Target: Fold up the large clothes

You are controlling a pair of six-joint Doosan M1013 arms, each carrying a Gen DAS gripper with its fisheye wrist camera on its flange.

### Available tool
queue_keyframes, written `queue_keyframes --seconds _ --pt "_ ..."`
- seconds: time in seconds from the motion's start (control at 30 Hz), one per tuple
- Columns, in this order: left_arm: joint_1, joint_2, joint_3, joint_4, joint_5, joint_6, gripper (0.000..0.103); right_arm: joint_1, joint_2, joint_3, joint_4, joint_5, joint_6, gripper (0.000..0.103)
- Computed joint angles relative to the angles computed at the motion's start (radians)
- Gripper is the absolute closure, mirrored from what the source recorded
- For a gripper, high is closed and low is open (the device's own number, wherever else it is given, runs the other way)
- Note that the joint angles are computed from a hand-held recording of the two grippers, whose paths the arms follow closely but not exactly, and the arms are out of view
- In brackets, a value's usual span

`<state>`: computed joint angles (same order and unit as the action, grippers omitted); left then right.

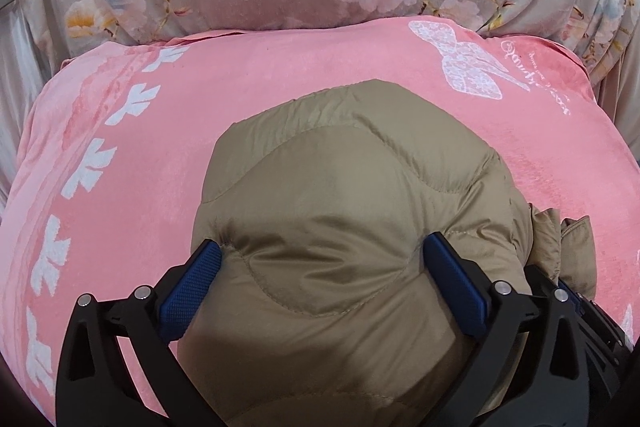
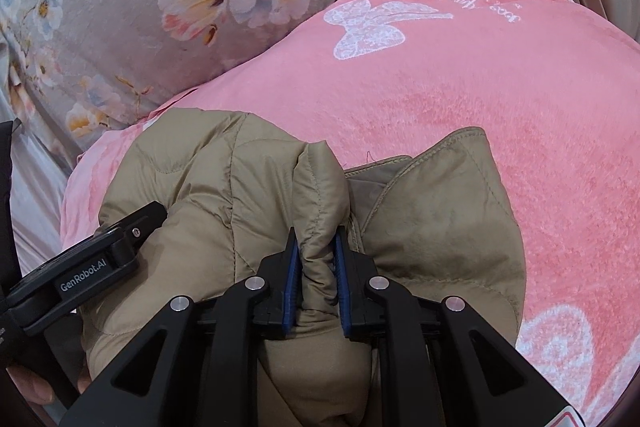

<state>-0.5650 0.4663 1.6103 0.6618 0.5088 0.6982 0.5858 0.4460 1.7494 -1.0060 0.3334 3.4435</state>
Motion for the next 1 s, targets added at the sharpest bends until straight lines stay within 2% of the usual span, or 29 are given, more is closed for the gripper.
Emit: queue_keyframes --seconds 0.8,1.0 --pt "-0.034 0.018 0.023 0.306 0.014 -0.277 0.005 -0.003 0.001 0.008 -0.073 -0.008 0.084 0.09" --pt "-0.037 0.024 0.022 0.337 0.024 -0.303 0.005 -0.004 0.001 0.012 -0.092 -0.016 0.112 0.09"
